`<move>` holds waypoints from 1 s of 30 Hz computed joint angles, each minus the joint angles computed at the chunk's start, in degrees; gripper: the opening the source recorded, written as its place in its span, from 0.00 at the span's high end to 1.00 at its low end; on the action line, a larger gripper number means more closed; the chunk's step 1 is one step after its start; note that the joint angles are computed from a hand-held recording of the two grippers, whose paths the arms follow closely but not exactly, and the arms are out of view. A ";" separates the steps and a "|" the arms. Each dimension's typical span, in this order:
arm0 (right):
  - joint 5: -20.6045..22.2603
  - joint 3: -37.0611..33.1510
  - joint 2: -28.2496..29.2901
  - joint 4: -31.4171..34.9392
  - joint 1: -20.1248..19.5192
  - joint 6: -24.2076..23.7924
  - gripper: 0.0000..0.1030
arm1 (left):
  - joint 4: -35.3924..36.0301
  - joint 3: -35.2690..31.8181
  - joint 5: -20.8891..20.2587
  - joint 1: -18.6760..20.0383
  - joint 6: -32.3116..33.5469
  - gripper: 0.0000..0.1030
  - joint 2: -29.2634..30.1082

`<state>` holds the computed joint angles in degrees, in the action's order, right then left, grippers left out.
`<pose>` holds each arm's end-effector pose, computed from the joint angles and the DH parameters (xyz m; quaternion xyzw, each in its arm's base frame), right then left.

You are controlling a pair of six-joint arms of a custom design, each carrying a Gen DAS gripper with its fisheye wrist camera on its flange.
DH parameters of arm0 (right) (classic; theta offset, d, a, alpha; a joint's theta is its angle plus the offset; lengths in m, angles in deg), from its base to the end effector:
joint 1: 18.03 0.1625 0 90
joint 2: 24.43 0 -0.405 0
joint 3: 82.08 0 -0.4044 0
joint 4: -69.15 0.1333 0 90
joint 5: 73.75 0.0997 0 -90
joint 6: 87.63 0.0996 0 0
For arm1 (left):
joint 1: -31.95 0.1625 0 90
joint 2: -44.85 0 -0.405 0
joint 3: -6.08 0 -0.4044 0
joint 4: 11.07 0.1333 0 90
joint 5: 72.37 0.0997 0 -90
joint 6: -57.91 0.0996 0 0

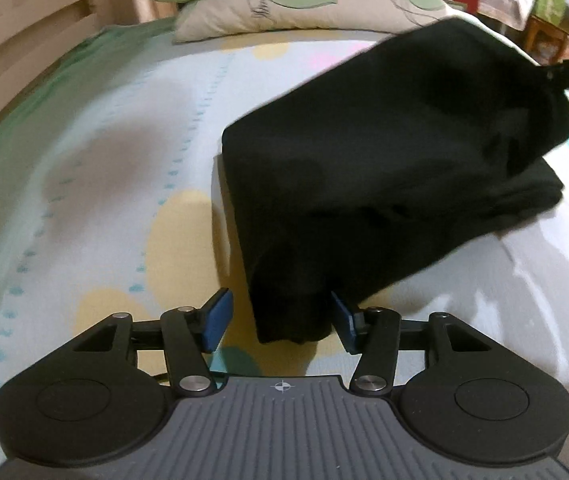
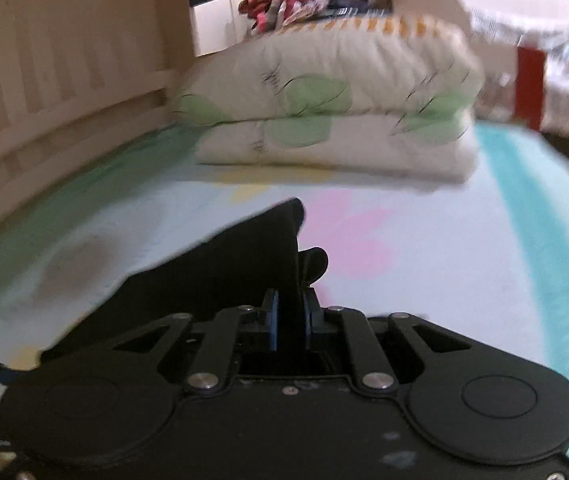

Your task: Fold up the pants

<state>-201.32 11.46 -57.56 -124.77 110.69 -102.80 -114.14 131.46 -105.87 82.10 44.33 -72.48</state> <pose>0.4729 -0.4738 0.0436 0.2920 -0.8379 0.4045 0.2212 -0.0381 -0.3832 0.4196 0.1798 0.8617 -0.2470 0.4050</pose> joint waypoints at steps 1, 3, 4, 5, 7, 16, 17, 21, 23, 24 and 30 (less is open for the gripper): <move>-2.11 0.23 0.15 -1.32 0.01 -1.14 0.88 | 0.12 0.04 -0.82 0.03 0.33 0.47 0.16; -6.00 0.94 0.16 -2.04 -0.82 -1.31 0.88 | 0.98 0.23 -1.42 -0.05 1.48 0.46 0.60; -7.27 1.49 -0.07 -1.33 -1.45 -0.39 0.88 | 1.93 0.50 -1.19 -0.41 2.03 0.46 0.74; -8.00 1.98 -0.42 0.53 -2.22 0.91 0.88 | 2.48 1.00 -0.56 -0.78 2.41 0.46 0.65; -8.03 3.25 -0.41 0.66 -3.55 0.66 0.87 | 4.08 1.46 0.59 -1.24 2.13 0.46 0.58; -5.43 4.52 -0.75 -2.07 -4.96 0.79 0.85 | -0.49 -2.81 -7.34 -3.01 -0.56 0.47 -3.46; -5.30 4.60 -0.63 -2.48 -4.94 0.92 0.85 | -3.77 -2.74 -7.20 -2.98 -0.60 0.47 -2.97; -5.01 4.08 -0.20 -2.81 -4.91 1.21 0.85 | -13.56 -4.08 -9.96 1.25 -0.77 0.47 3.13; -4.97 4.42 -0.62 -2.30 -4.83 1.03 0.82 | -14.28 -4.60 -11.59 3.55 -0.88 0.47 5.49; -4.87 4.70 -1.02 -1.81 -4.83 1.20 0.78 | -12.62 -5.33 -13.72 5.24 -0.02 0.47 6.80; -5.10 5.62 -2.04 -10.41 -4.38 3.31 0.56 | -7.32 -3.87 -13.48 6.10 1.61 0.47 6.46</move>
<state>-206.41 17.08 -59.60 -135.19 106.31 -99.49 -121.46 127.58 -119.35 88.19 45.94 -66.02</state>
